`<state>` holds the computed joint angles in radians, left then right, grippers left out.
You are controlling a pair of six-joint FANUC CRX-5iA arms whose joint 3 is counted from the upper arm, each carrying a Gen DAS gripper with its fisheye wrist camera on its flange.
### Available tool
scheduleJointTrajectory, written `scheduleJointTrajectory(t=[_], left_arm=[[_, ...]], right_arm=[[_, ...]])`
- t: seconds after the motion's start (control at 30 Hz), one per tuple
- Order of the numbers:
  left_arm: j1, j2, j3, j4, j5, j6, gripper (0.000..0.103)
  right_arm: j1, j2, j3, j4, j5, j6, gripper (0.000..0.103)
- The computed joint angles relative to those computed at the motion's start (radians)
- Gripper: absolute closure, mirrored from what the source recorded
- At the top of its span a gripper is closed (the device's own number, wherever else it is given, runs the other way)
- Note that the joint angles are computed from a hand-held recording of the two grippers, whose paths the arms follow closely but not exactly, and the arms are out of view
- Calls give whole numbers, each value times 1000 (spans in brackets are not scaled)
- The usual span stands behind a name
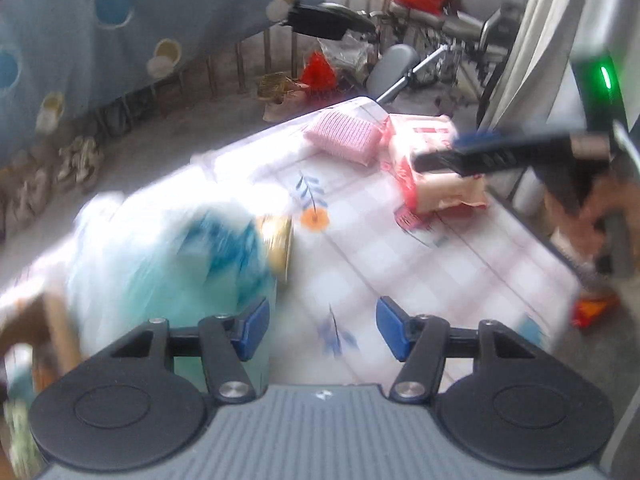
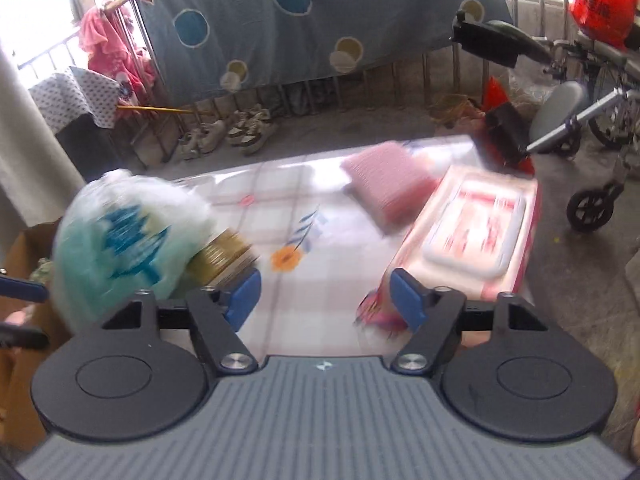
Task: Organize soft objects
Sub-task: 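Grasp the gold tissue pack with the left gripper while the right gripper grasps the pink knitted pad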
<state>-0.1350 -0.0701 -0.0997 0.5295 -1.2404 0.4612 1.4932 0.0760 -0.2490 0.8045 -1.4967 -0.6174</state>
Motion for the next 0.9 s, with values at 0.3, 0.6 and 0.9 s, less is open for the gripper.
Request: scheduleJointTrajectory(t=[0.3, 0.6, 0.9], left_arm=[[-42, 62, -36, 13, 14, -5, 42], [-121, 159, 66, -51, 87, -32, 37], [-234, 304, 213, -329, 174, 170, 37]], right_arm=[[-395, 52, 39, -154, 170, 568, 14], [-519, 157, 79, -199, 245, 652, 27], [-485, 43, -20, -221, 425, 528, 27]])
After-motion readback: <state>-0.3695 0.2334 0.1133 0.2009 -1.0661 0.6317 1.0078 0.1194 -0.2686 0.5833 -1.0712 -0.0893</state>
